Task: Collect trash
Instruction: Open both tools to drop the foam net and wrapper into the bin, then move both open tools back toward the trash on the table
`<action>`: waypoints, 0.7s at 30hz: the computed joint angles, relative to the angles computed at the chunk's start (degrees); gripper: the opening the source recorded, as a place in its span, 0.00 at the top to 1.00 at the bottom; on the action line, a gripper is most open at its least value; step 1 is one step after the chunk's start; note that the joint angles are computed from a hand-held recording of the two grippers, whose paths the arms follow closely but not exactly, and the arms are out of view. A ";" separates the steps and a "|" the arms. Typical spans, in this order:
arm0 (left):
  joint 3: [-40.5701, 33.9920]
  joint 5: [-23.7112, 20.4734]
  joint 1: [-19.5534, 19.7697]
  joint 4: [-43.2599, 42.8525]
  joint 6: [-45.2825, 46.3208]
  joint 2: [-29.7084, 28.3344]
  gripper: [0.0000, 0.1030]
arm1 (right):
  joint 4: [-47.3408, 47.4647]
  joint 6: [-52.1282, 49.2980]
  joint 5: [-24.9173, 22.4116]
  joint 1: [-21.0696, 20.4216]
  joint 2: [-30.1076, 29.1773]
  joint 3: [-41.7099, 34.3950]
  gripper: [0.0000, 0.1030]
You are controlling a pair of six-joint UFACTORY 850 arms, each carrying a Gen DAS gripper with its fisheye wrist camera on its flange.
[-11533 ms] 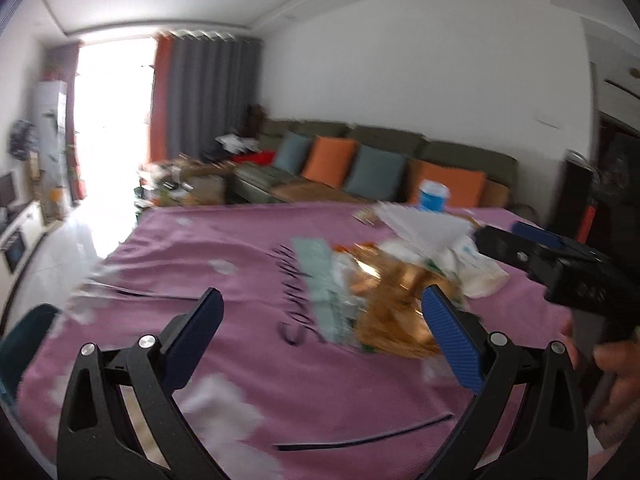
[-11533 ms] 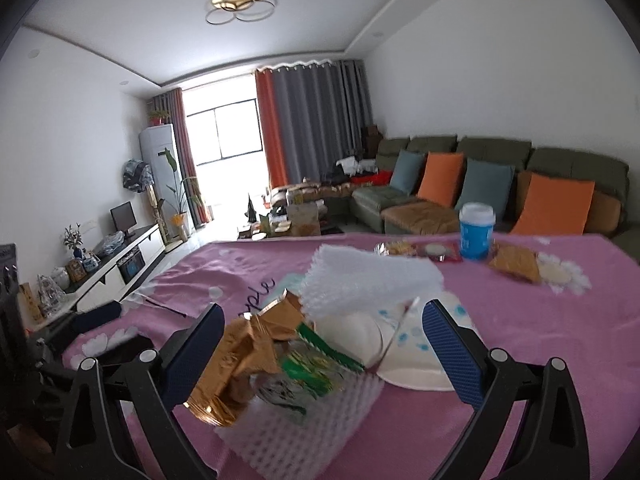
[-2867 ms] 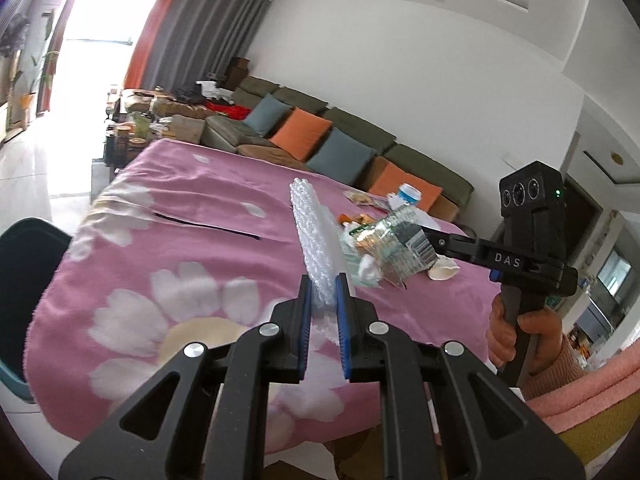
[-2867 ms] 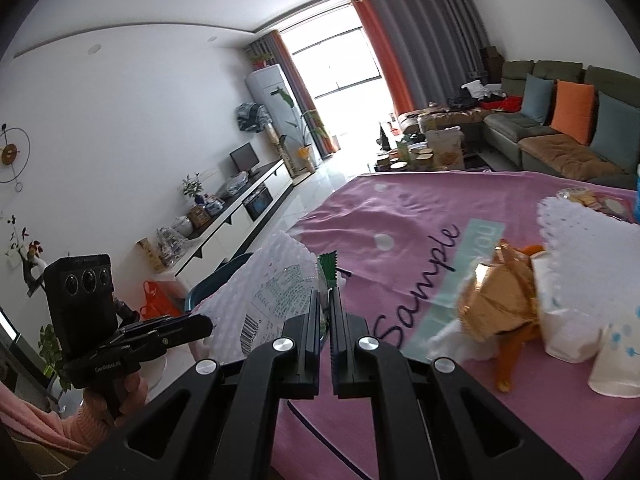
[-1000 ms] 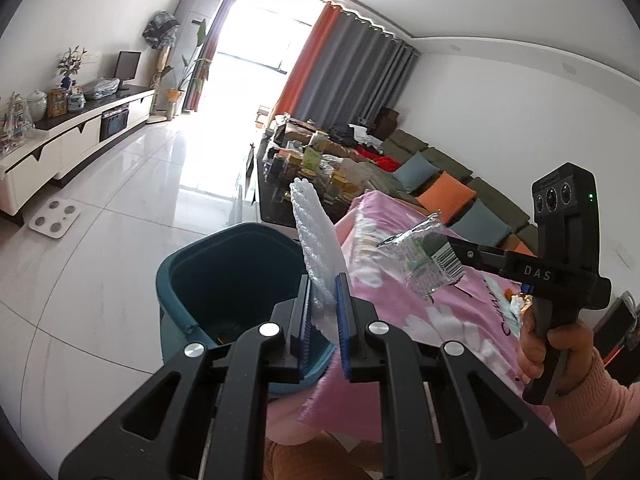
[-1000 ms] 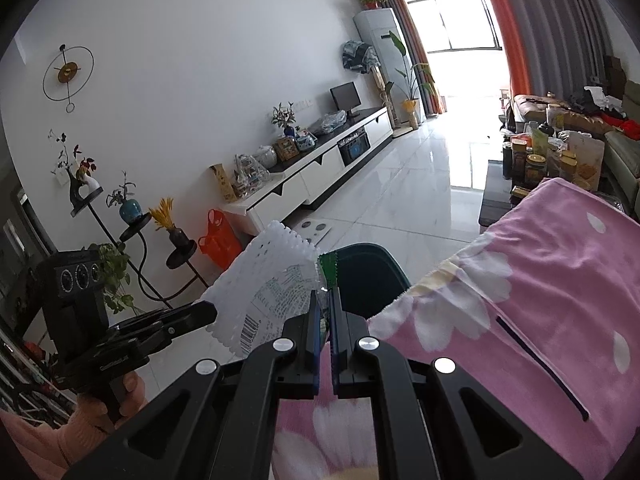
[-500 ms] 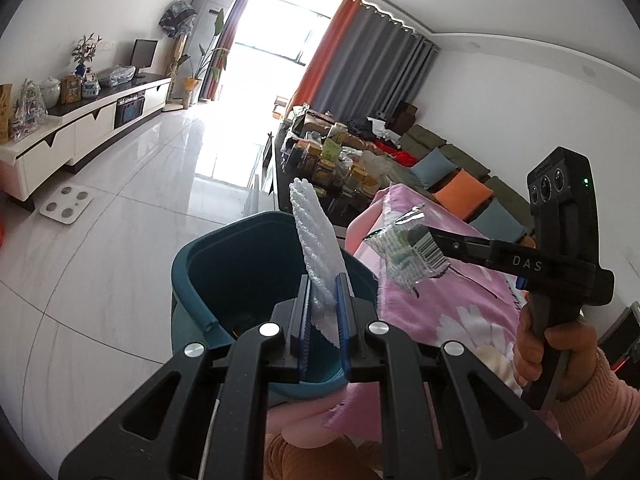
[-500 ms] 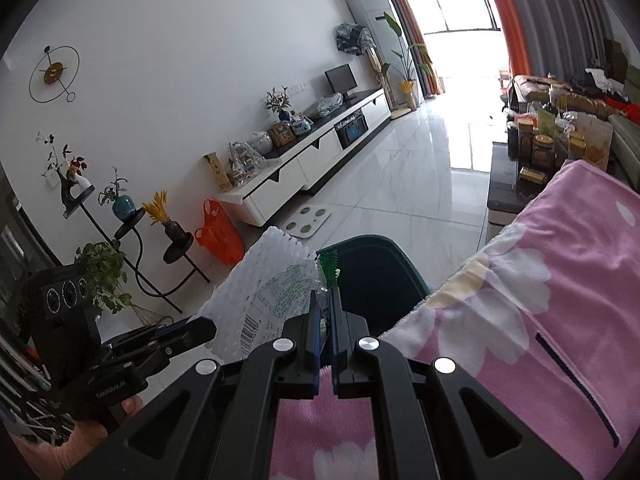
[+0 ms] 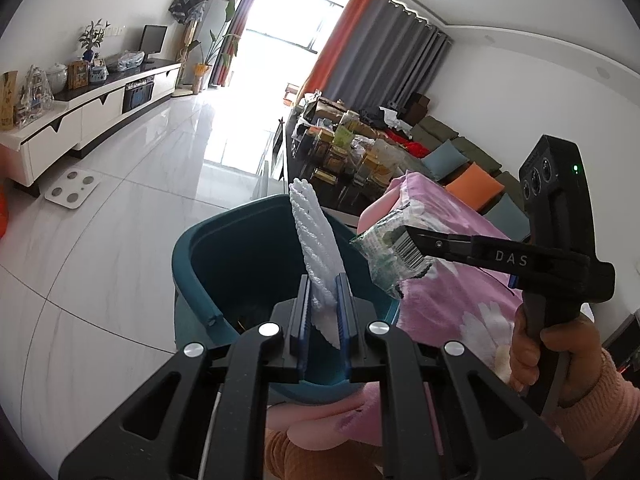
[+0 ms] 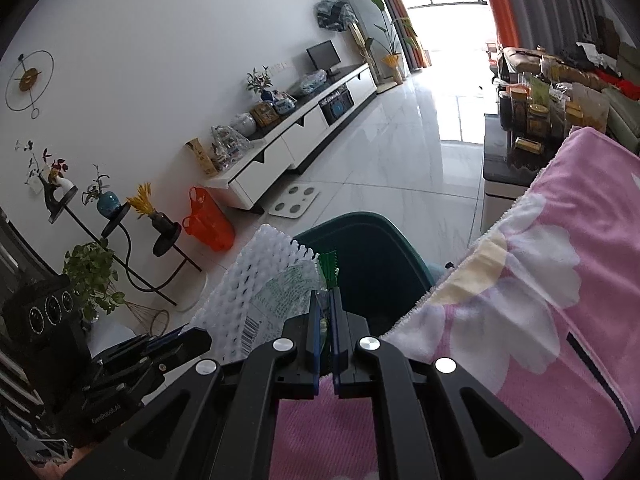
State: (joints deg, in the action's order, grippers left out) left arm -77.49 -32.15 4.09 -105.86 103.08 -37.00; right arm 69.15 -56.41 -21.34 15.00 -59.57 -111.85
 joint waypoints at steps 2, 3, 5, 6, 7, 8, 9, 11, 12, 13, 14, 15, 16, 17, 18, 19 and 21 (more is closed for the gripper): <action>-0.60 0.23 -0.37 -0.24 0.02 -0.79 0.88 | -1.87 1.79 0.30 0.21 -0.22 -0.49 0.95; -0.75 0.39 -0.50 -0.41 0.07 -1.05 0.88 | -3.30 3.33 0.39 0.29 -0.43 -0.88 0.94; -1.70 0.70 -0.86 0.11 -0.95 -1.86 0.88 | -5.28 5.68 0.43 0.40 -0.83 -1.57 0.94; -2.30 0.89 -1.06 0.55 -1.79 -2.30 0.88 | -5.75 6.30 0.45 0.37 -0.86 -1.63 0.94; -2.72 1.07 -1.22 0.76 -2.25 -2.70 0.88 | -5.64 6.40 0.43 0.32 -0.86 -1.56 0.94; -3.32 1.15 -1.37 1.23 -3.03 -3.19 0.88 | -5.51 6.33 0.60 0.33 -0.73 -1.36 0.93; -3.85 1.21 -1.48 1.47 -3.46 -3.65 0.87 | -5.70 6.51 0.67 0.31 -0.75 -1.45 0.90; -4.89 1.58 -1.72 2.34 -4.76 -4.52 0.78 | -6.68 7.54 1.01 0.33 -0.68 -1.56 0.85; -5.51 1.73 -1.78 2.52 -5.04 -5.16 0.73 | -6.72 7.59 1.20 0.35 -0.61 -1.38 0.79; -6.03 2.33 -2.06 2.56 -5.26 -5.55 0.72 | -6.34 7.18 1.34 0.30 -0.49 -1.17 0.78; -6.27 2.46 -2.15 2.65 -5.35 -5.84 0.72 | -5.74 6.48 1.38 0.20 -0.31 -0.86 0.78; -6.75 2.51 -2.32 3.03 -5.82 -6.19 0.72 | -4.77 5.50 1.58 0.17 -0.01 -0.36 0.78; -7.04 2.66 -2.49 2.99 -5.84 -6.40 0.72 | -3.68 4.42 1.66 0.11 0.22 0.09 0.78; -6.97 2.83 -2.65 2.36 -5.25 -6.46 0.71 | -2.45 3.24 1.62 0.01 0.46 0.54 0.78; -7.16 3.07 -2.84 1.91 -4.88 -6.55 0.69 | -0.80 1.60 1.67 -0.14 0.80 1.16 0.78; -6.98 3.10 -2.83 1.39 -4.33 -6.48 0.69 | 0.08 0.71 1.74 -0.27 0.98 1.46 0.77; -6.51 2.97 -3.03 -0.46 -2.27 -6.08 0.69 | 3.98 -3.32 1.90 -0.56 1.95 3.17 0.77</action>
State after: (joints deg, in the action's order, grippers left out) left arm -84.00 -29.18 1.06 -106.32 100.81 -43.07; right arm 73.13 -59.73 -19.44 14.44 -57.62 -108.68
